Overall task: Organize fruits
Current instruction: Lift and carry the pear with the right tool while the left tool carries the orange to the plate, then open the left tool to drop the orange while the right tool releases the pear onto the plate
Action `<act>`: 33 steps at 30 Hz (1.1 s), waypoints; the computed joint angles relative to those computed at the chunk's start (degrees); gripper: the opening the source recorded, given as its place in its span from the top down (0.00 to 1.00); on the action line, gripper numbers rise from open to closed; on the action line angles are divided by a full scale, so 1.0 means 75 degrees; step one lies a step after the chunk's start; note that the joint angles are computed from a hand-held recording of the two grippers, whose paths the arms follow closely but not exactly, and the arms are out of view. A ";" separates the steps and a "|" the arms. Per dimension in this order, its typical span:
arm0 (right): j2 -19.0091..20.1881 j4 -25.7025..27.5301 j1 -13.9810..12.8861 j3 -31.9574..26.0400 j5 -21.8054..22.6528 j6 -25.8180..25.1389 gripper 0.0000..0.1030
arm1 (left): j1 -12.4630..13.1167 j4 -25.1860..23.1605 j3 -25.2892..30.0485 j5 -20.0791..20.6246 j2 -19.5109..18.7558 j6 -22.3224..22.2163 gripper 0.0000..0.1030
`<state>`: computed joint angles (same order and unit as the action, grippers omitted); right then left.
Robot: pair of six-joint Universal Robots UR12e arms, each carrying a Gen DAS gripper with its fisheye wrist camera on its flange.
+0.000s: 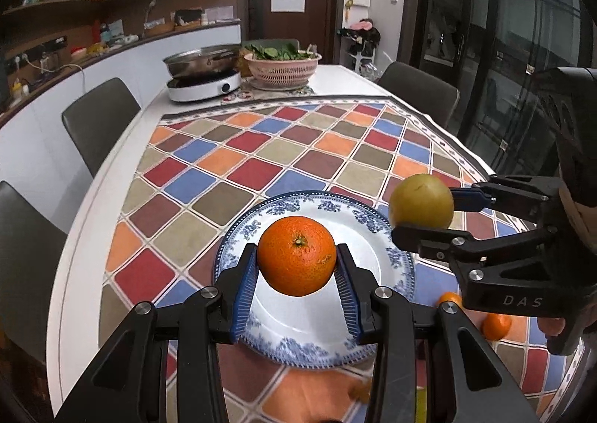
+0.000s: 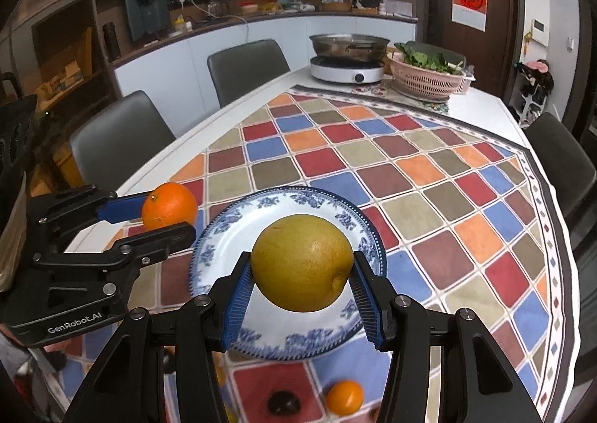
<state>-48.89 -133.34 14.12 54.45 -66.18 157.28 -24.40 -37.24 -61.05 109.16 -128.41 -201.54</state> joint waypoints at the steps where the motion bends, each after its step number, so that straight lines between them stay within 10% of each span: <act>1: 0.0088 0.0138 0.0007 -0.0152 -0.0016 -0.0032 0.49 | 0.0035 -0.0064 0.0077 -0.0056 -0.0050 0.0028 0.61; 16: 0.2038 0.3590 0.0210 -0.3705 -0.0678 -0.0452 0.49 | 0.0577 -0.1796 0.1410 -0.1155 -0.0867 -0.0293 0.61; 33: 0.3206 0.5226 0.0329 -0.5859 -0.1271 -0.0894 0.49 | 0.0716 -0.3146 0.2152 -0.1409 -0.1335 -0.0395 0.61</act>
